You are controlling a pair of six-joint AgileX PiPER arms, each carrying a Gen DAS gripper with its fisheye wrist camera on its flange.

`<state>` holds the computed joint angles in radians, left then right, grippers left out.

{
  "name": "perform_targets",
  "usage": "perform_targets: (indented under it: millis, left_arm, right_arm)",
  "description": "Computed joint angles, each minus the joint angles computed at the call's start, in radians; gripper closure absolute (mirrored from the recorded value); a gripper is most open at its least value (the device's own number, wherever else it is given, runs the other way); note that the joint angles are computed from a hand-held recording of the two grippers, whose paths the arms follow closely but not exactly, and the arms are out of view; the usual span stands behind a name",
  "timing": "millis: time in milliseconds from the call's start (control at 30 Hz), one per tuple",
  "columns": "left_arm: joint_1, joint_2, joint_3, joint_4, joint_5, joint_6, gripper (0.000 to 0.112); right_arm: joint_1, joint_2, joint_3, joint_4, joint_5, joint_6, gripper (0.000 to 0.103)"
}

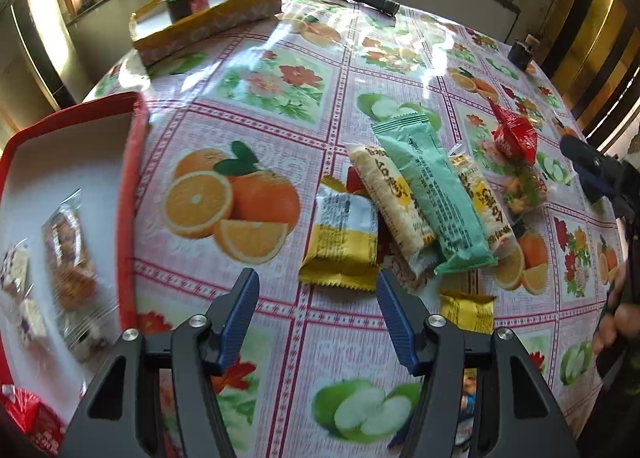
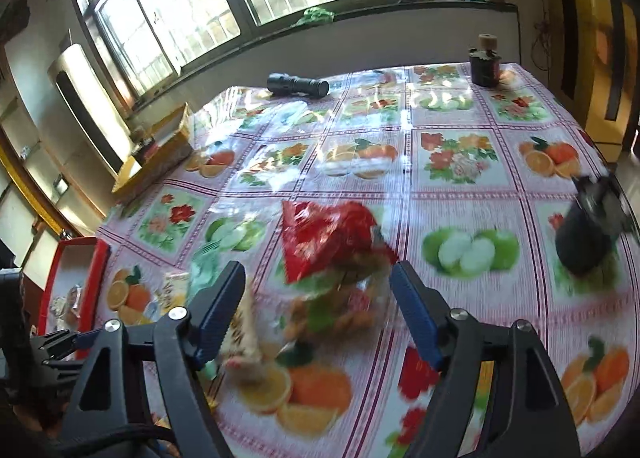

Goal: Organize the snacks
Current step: 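Grasp the red snack bag with the right tool while the left grasps the yellow-white packet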

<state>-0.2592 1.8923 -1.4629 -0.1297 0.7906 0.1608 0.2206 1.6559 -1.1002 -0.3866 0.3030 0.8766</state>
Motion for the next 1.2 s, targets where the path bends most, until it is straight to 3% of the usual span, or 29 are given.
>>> perform_targets:
  millis: [133, 300, 667, 733, 767, 1067, 1200]
  left_arm:
    - [-0.018, 0.054, -0.061, 0.017, 0.023, -0.021, 0.052]
    - [-0.037, 0.094, -0.098, 0.037, 0.025, -0.033, 0.051]
    - [-0.069, 0.096, -0.066, 0.098, -0.056, -0.054, 0.054]
    - [-0.075, 0.094, -0.056, 0.119, -0.076, -0.067, 0.062]
    - [-0.075, 0.093, -0.054, 0.111, -0.083, -0.058, 0.073]
    - [-0.046, 0.067, -0.031, 0.031, -0.08, 0.01, 0.075]
    - [-0.022, 0.024, 0.013, 0.003, -0.096, 0.023, 0.075]
  right_arm:
    - [-0.051, 0.086, -0.091, 0.255, 0.007, -0.31, 0.025]
    - [-0.073, 0.186, -0.196, 0.328, 0.056, -0.428, 0.024]
    - [-0.087, 0.28, -0.28, 0.31, 0.102, -0.446, 0.024]
    - [-0.083, 0.286, -0.281, 0.291, 0.098, -0.433, 0.025]
    - [-0.082, 0.285, -0.276, 0.283, 0.093, -0.428, 0.027]
    - [-0.077, 0.254, -0.236, 0.251, 0.071, -0.39, 0.041]
    - [-0.066, 0.19, -0.17, 0.231, 0.033, -0.357, 0.041]
